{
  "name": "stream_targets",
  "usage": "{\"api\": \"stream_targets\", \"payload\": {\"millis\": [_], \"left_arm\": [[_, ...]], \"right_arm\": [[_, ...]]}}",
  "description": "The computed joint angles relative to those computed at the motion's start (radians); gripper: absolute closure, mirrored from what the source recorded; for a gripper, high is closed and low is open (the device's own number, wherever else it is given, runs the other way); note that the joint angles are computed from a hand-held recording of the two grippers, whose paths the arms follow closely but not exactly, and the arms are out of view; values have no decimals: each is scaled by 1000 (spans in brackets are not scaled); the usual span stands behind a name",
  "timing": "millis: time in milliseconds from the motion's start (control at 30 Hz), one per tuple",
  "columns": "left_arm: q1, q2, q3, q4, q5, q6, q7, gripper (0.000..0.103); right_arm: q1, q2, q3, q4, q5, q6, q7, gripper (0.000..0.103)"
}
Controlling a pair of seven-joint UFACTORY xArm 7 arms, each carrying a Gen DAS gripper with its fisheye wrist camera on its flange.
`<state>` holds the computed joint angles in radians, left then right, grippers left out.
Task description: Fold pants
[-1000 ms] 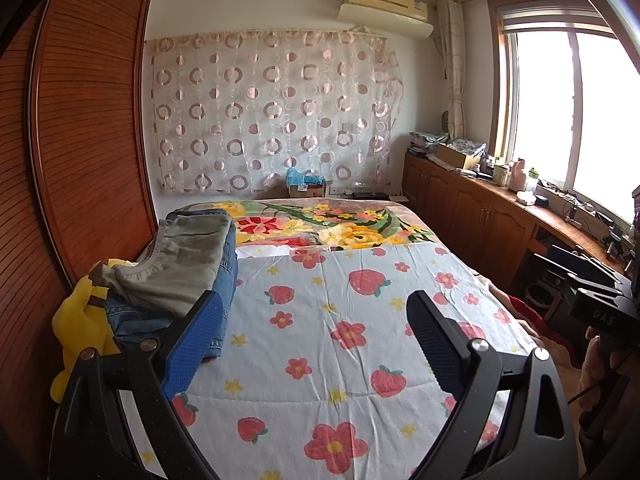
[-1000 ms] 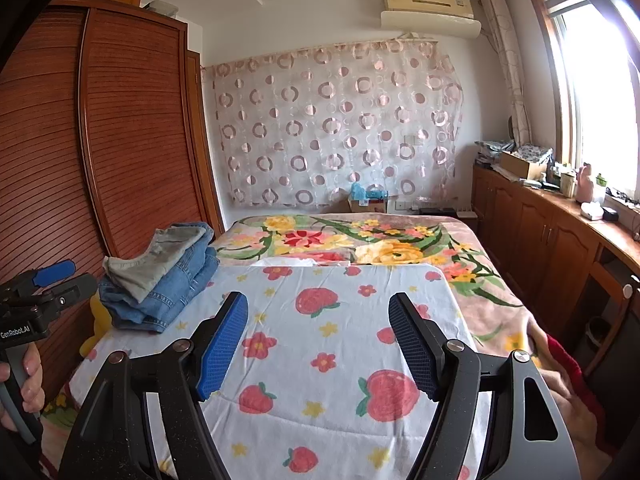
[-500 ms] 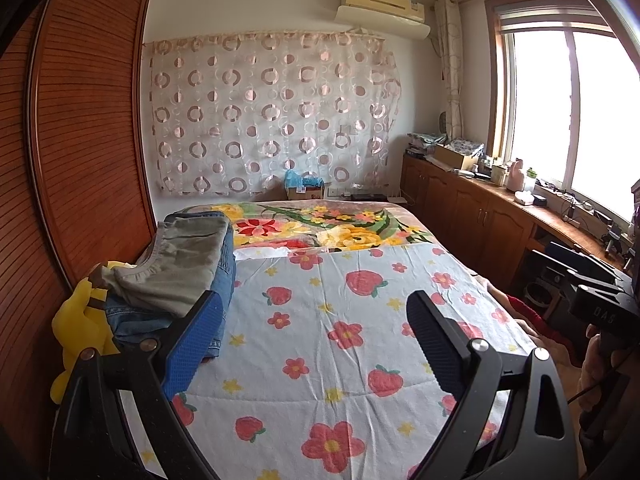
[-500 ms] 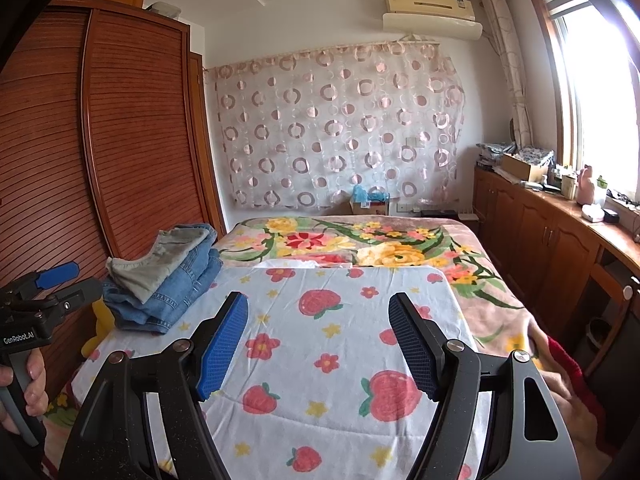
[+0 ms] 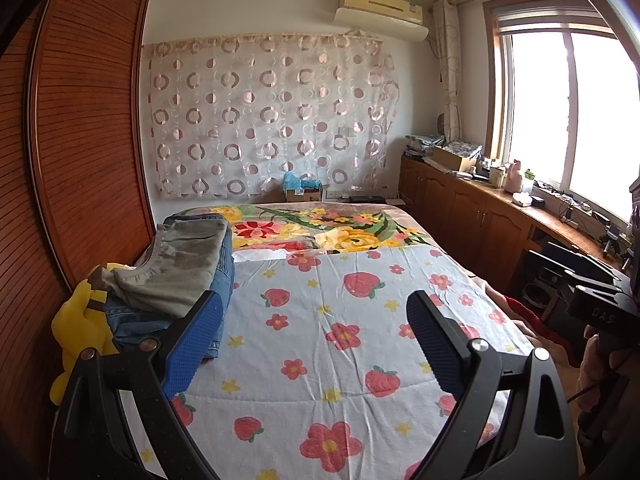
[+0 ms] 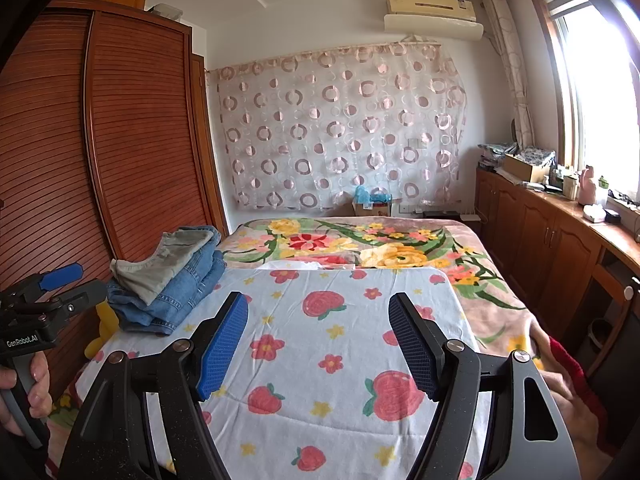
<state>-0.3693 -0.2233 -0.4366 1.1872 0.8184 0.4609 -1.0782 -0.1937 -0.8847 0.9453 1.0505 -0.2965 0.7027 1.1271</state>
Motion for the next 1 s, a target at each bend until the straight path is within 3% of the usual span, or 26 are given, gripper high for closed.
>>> {"api": "stream_targets", "payload": {"millis": [1000], "left_arm": [[4, -12, -9, -1, 9, 5, -9, 9]], "right_arm": [[12, -2, -8, -16, -16, -10, 11, 28]]}}
